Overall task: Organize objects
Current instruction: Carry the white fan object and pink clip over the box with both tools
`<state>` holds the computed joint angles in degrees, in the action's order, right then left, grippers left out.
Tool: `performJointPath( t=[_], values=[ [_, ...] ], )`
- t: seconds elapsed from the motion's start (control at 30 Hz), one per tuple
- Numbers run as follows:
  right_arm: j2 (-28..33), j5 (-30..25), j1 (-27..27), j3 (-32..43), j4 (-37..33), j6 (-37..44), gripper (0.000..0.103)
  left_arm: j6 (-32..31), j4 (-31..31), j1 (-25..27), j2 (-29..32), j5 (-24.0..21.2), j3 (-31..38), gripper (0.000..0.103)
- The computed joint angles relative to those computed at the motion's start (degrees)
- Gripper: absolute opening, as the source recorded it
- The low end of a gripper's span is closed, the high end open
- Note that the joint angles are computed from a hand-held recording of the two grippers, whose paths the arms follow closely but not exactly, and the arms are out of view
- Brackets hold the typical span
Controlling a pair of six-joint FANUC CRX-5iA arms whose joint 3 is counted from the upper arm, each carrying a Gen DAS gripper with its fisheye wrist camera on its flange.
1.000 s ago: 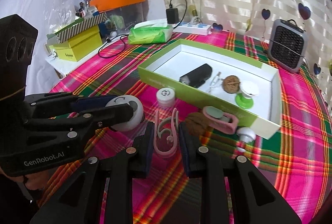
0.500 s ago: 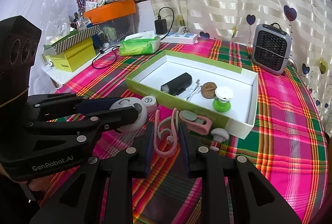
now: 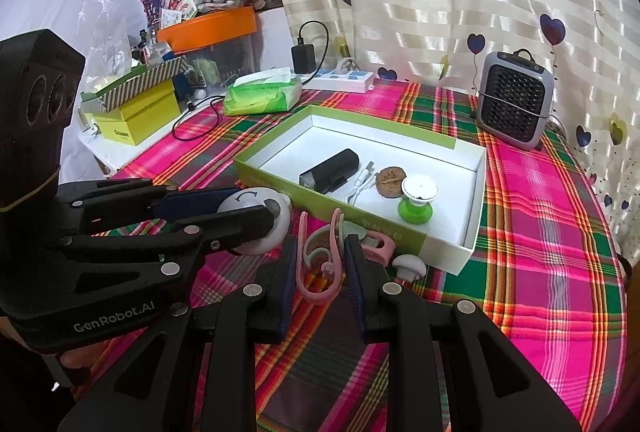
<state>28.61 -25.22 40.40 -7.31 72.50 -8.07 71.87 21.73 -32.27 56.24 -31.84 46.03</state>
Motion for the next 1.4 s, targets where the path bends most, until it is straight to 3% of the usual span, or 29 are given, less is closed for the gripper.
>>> performJointPath(
  t=[0.7, 1.2, 1.4],
  values=[
    [0.9, -1.0, -0.4, 2.1, -2.5, 4.1, 0.024, 2.3, -5.7, -0.2, 3.8, -4.8, 9.3, 0.025],
    [2.7, -1.9, -0.8, 5.3, -6.1, 8.9, 0.024, 6.1, -7.7, 0.1, 11.7, -12.1, 24.2, 0.025],
    [3.5, -1.9, -1.1, 6.8, -8.7, 11.4, 0.024, 8.3, -9.1, 0.2, 17.3, -17.2, 35.2, 0.025]
  ],
)
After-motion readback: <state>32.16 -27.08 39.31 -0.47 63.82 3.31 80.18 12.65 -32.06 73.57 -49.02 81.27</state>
